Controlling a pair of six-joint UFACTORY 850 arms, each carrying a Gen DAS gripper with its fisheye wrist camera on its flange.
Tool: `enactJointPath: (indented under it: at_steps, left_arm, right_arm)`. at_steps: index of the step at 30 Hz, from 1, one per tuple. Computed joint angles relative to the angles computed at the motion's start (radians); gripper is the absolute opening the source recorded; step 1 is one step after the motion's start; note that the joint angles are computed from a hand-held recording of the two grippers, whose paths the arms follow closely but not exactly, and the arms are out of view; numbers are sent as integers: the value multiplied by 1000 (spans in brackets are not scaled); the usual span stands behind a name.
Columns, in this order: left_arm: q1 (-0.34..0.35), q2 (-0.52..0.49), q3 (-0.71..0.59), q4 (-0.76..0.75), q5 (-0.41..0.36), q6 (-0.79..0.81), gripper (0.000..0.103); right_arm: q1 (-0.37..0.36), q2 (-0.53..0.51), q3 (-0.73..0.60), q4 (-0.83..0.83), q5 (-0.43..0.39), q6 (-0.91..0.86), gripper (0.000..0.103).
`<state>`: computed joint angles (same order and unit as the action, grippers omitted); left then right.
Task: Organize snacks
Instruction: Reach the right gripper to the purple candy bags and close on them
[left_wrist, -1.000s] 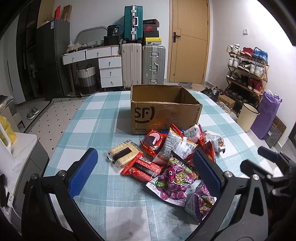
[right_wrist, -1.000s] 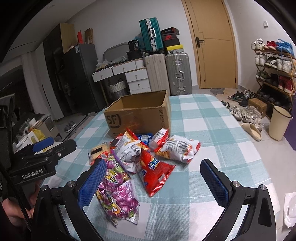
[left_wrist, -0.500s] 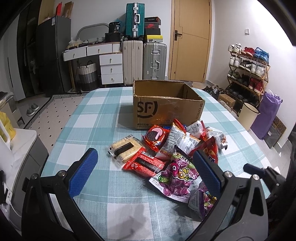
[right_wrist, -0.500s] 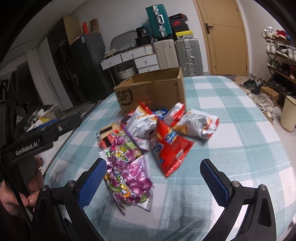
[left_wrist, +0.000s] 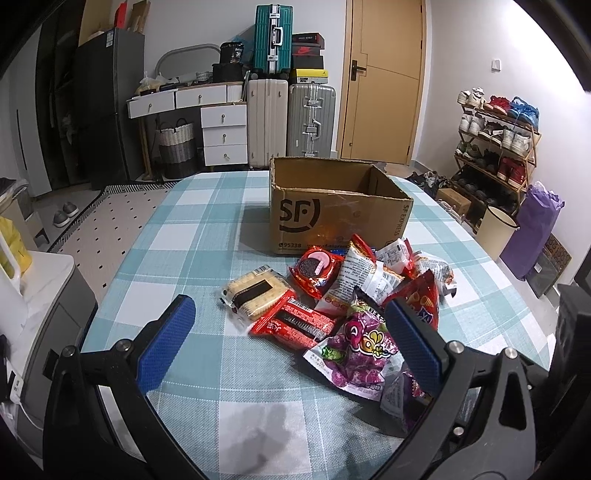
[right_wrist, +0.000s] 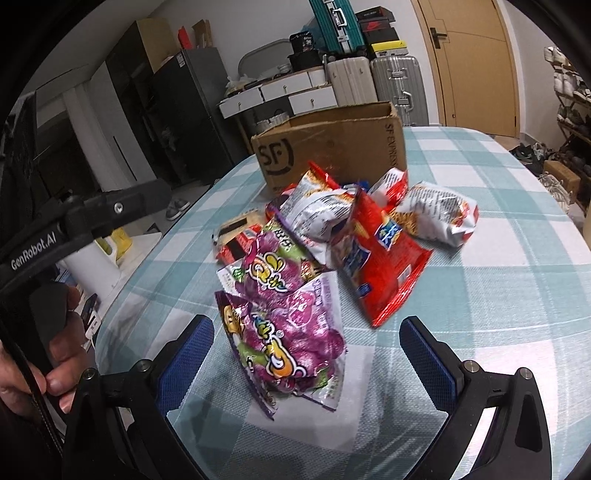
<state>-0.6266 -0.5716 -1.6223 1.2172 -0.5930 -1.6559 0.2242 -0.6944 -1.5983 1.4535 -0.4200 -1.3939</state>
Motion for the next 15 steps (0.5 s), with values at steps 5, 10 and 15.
enactJointPath:
  at_steps: [5,10,15]
  left_arm:
    - [0,2,5,1,-2,-2,102]
    - [3,10,20,7,0,-15,102]
    - [4,17,34,13,-1,-29,102]
  right_arm:
    - [6,-19,-18,-47,-13,47,102]
    - [10,-33,-33,-81,-25,74,96]
    - [5,-71,-77,-164,-90,176,72]
